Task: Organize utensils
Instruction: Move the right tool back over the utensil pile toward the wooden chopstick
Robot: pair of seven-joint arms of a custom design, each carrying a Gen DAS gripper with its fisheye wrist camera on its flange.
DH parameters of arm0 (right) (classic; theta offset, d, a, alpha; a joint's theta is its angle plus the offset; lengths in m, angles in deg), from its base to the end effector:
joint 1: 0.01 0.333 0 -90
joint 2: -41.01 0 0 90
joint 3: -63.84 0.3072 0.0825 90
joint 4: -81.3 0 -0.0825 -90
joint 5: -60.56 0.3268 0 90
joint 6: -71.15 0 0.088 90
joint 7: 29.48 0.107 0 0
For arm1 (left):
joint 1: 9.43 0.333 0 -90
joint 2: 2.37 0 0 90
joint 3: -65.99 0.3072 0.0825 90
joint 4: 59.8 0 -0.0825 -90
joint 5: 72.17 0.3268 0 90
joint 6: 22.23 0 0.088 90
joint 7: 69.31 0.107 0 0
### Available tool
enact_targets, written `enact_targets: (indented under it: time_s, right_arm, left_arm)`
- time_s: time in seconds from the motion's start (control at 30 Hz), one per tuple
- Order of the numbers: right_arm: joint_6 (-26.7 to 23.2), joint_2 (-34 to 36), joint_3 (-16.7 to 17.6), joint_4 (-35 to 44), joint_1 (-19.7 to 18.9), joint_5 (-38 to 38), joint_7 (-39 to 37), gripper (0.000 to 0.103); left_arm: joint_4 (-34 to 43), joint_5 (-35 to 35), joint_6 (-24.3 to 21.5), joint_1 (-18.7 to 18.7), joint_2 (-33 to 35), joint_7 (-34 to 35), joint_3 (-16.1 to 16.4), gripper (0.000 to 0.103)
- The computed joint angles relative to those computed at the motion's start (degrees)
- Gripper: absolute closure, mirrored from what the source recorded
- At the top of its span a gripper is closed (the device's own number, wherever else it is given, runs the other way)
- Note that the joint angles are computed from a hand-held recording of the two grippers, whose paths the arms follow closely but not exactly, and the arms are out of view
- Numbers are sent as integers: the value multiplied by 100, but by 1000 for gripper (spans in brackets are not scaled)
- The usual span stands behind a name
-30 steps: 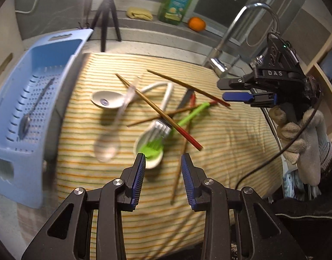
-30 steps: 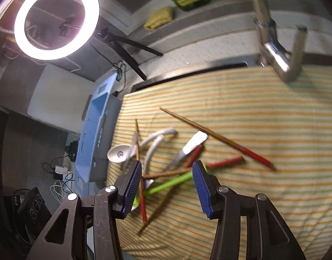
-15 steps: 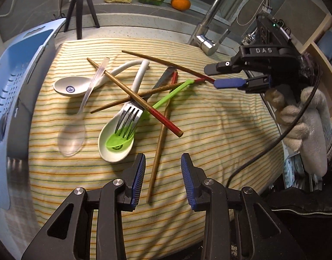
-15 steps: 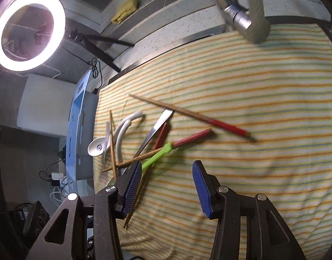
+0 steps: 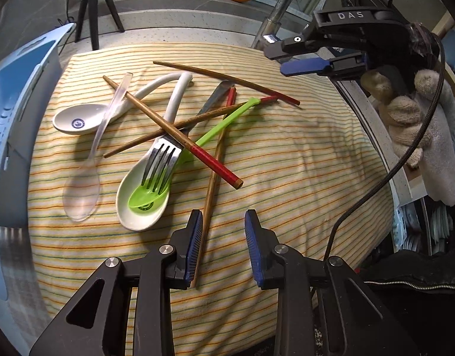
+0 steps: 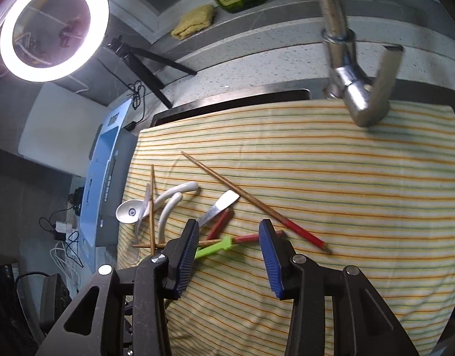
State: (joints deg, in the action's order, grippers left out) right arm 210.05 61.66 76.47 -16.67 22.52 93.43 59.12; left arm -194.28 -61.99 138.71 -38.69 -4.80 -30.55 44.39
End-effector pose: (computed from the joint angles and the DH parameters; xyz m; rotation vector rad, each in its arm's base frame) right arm 0.5244 0.3510 0.4429 -2.0180 1.5870 0.3970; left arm 0.3053 -0.3909 0.4324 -1.9447 2.2614 -0.7738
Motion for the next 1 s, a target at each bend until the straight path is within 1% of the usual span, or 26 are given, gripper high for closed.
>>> enact_targets:
  time_s: [0.13,0.27,0.4,0.53,0.73,0.9,1.0]
  right_arm:
    - [-170,209,96,342,46,47,-61,65]
    - [-374,468,168,691,113,89,-54,65]
    - [-536,700,211,950,216,56,19,65]
    - [-631,862,241,1111,290,43,131,65]
    - [-579,931,317,1224,323,172,137,66]
    - [-649,1112,342,1613,443,87,175,67]
    - [-797,1351,308,2012,591,-142,277,72]
  left_arm:
    - [-151,273,-223,99,-344,-332,-14,76]
    - [-382,490,-398,361,-735,-594,7,76]
    - [-555,519,-345,597,-948,-628,69,76]
    - [-560,520,-327,750,-909,-532,103,76]
    - [-452,490,-279,849,-728,-347,146,76]
    - [-419,383,-341,837,-663,-181,199,76]
    - [-374,281,-338,833,-580,-38,242,76]
